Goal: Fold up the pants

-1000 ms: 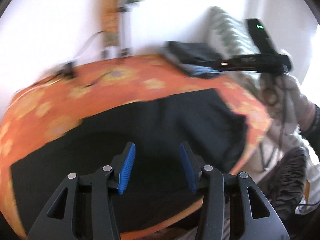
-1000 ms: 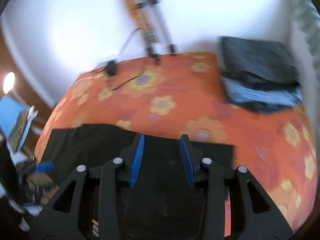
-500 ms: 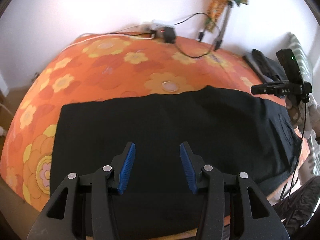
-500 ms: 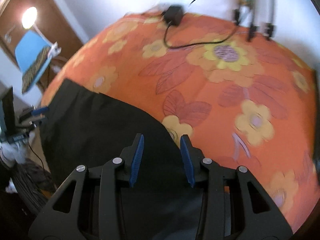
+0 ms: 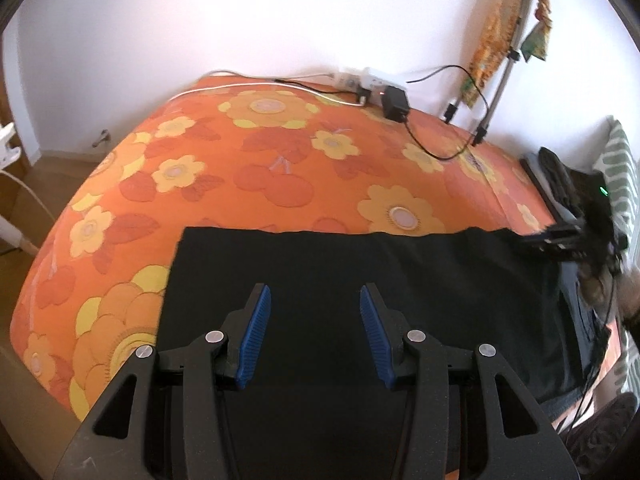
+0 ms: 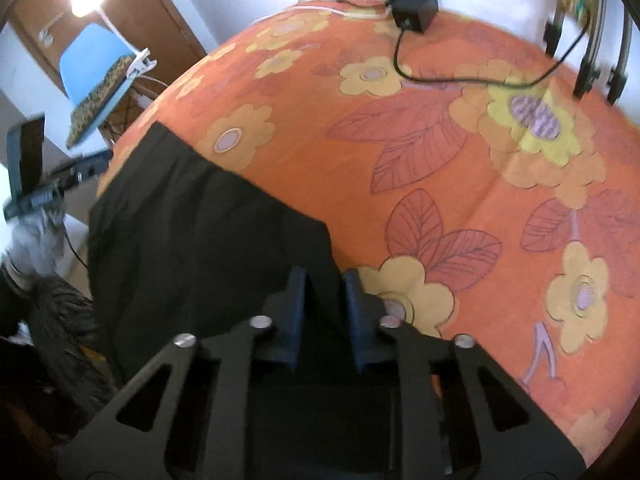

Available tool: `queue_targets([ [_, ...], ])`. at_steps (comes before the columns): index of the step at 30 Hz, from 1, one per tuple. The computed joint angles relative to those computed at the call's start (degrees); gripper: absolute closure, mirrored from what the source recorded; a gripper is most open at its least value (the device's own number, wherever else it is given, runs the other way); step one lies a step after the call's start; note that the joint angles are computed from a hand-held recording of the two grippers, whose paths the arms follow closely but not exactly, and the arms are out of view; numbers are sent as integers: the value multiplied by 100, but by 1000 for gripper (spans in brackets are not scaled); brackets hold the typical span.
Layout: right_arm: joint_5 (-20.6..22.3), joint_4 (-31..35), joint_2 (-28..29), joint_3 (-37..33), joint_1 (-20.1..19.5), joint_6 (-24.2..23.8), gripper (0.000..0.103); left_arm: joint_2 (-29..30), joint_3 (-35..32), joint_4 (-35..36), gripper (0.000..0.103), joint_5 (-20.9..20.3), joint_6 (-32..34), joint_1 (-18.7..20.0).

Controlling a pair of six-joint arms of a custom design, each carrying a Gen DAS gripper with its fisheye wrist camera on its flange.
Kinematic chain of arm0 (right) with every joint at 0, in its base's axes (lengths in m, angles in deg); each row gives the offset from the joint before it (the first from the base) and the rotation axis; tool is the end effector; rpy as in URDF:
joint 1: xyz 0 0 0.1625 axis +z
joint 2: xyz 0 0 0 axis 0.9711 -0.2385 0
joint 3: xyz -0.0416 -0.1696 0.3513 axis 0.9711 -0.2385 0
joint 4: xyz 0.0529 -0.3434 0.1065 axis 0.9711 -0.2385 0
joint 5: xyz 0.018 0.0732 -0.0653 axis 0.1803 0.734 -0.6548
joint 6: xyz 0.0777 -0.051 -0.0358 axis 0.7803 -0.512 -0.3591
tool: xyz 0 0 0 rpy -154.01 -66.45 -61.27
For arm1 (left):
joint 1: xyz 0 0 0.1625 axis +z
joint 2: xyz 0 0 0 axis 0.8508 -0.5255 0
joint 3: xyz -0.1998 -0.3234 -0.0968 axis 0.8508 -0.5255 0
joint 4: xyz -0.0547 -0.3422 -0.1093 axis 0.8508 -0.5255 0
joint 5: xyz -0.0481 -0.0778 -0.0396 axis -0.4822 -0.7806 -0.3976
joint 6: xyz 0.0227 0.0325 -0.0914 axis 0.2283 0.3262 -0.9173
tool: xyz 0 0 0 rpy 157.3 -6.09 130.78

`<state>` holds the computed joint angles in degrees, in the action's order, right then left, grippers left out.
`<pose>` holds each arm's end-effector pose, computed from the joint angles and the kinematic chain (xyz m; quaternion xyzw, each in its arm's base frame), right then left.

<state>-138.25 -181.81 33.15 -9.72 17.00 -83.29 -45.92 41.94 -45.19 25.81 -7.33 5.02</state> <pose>0.1440 -0.7934 0.2758 0.2327 -0.9432 0.1248 0.2015 -0.1947 -0.7852 0.2448 0.2577 0.9135 -0.2455 0.1972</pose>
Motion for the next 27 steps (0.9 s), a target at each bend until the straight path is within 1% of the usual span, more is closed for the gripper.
queue_targets([
  [1,-44,-365,-146,362,41,-77,91,11,-26,25,58,18,-34,16],
  [2,-83,-870,-369,880,86,-213,93,21,-47,61,58,23,-61,24],
  [3,-131,-1434,-597,1435,142,-397,95,32,-71,100,58,37,-81,29],
  [5,-240,-2263,-930,2262,251,-760,95,42,-77,124,58,68,-103,34],
  [6,-224,-2510,-1095,2642,301,-915,95,41,-78,135,58,62,-101,37],
  [8,-210,-2563,-1274,3001,338,-1029,95,48,-93,144,58,59,-86,32],
  [10,-314,-2778,-1378,3330,380,-1261,92,47,-94,137,58,49,-69,29],
  [12,-313,-2653,-1422,3392,366,-1285,90,32,-72,136,58,50,-71,34],
  [15,-152,-2320,-1409,3215,293,-1023,90,7,-26,141,58,86,-112,47],
  [17,-182,-2299,-1379,3167,286,-1074,90,-9,-10,153,58,116,-159,58],
  [20,-468,-2535,-1248,3126,327,-1189,90,-37,4,139,58,151,-201,74],
  [21,-640,-2674,-1149,3039,344,-1259,92,-50,16,120,58,172,-207,75],
  [23,-1116,-3135,-879,2775,393,-1337,92,-96,43,80,58,204,-219,86],
  [24,-1237,-3281,-764,2605,401,-1340,92,-139,95,23,58,225,-234,91],
  [25,-1384,-3454,-653,2461,418,-1362,90,-179,132,-16,58,243,-242,97],
  [26,-1536,-3569,-540,2296,440,-1382,81,-227,171,-54,58,269,-246,109],
  [27,-1700,-3719,-430,2155,467,-1426,74,-268,199,-81,58,281,-246,122],
])
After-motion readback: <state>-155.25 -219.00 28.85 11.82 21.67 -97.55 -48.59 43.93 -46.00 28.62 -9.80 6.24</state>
